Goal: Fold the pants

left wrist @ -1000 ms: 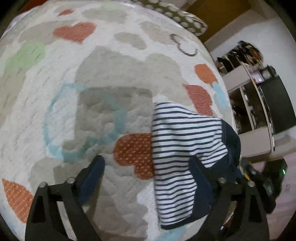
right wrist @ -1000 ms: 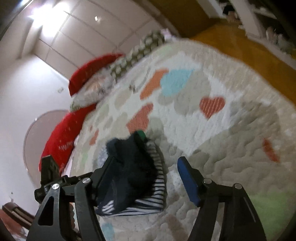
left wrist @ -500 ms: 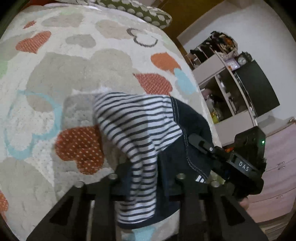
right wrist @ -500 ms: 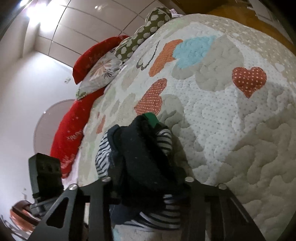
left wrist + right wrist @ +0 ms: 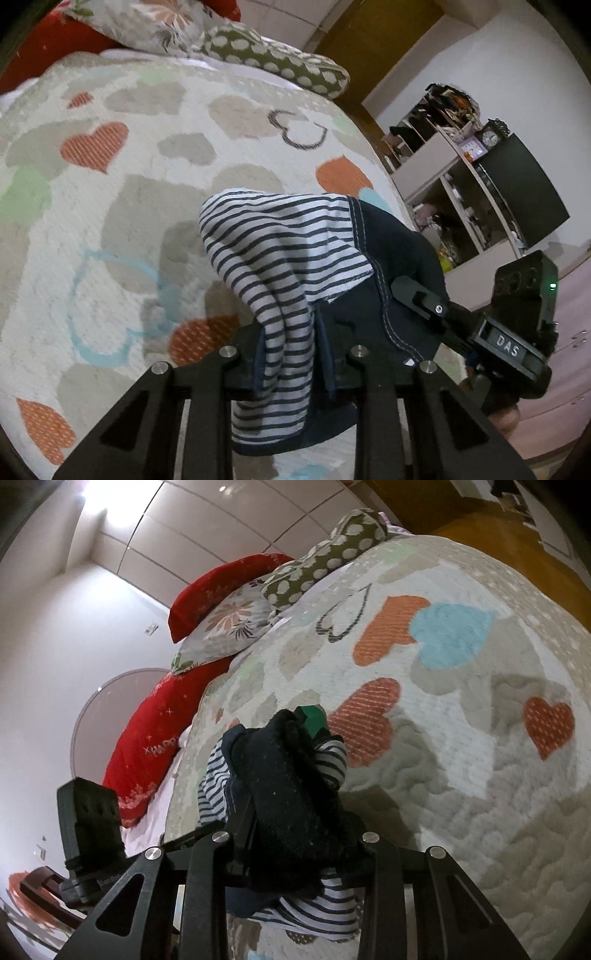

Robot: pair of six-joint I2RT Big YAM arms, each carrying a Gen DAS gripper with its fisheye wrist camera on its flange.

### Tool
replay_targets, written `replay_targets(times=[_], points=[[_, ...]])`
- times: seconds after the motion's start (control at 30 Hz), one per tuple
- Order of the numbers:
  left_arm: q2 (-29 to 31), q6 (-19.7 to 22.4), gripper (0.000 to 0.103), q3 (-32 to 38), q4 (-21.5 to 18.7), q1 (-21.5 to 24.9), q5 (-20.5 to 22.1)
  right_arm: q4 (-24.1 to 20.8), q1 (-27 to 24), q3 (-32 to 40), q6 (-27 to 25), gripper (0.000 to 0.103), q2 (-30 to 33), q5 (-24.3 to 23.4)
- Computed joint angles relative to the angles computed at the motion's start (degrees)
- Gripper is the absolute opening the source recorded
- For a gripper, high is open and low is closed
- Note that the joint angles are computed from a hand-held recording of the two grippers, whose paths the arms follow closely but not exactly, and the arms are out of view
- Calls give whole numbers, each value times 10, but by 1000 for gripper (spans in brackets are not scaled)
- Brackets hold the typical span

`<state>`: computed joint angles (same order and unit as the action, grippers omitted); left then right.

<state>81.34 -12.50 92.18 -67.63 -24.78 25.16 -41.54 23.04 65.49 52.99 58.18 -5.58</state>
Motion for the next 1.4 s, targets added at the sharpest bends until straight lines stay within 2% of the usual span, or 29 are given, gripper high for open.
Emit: replay_targets(times=[0.13,0.27,0.47,0.73,1.1,1.17,1.23,1.3,1.4], points=[[10,0,24,4,-4,2,-16,-8,20,16,-18,35,17,22],[16,-1,24,9,1,5,-22,-21,20,28,-28,35,31,21],[22,3,24,19,5,5,-47,-5,13,39,-22,35,50,12],[67,23,24,74,-25,11,-78,-58,6,124,-72,35,118,17],[142,16,24,141,-39,7,-121,-67,-8,178,-89,35,186,37],[144,13,26,140,-35,4,-131,-65,-15,174,-85,35,190,32],[144,3,39,136,-31,3,-136,-63,-25,164,-71,38,195,25],[141,-11,47,136,-36,9,-120,-60,-35,152,-52,45,195,18],[131,-25,52,136,-48,23,-86,-39,-48,121,-26,48,172,15]])
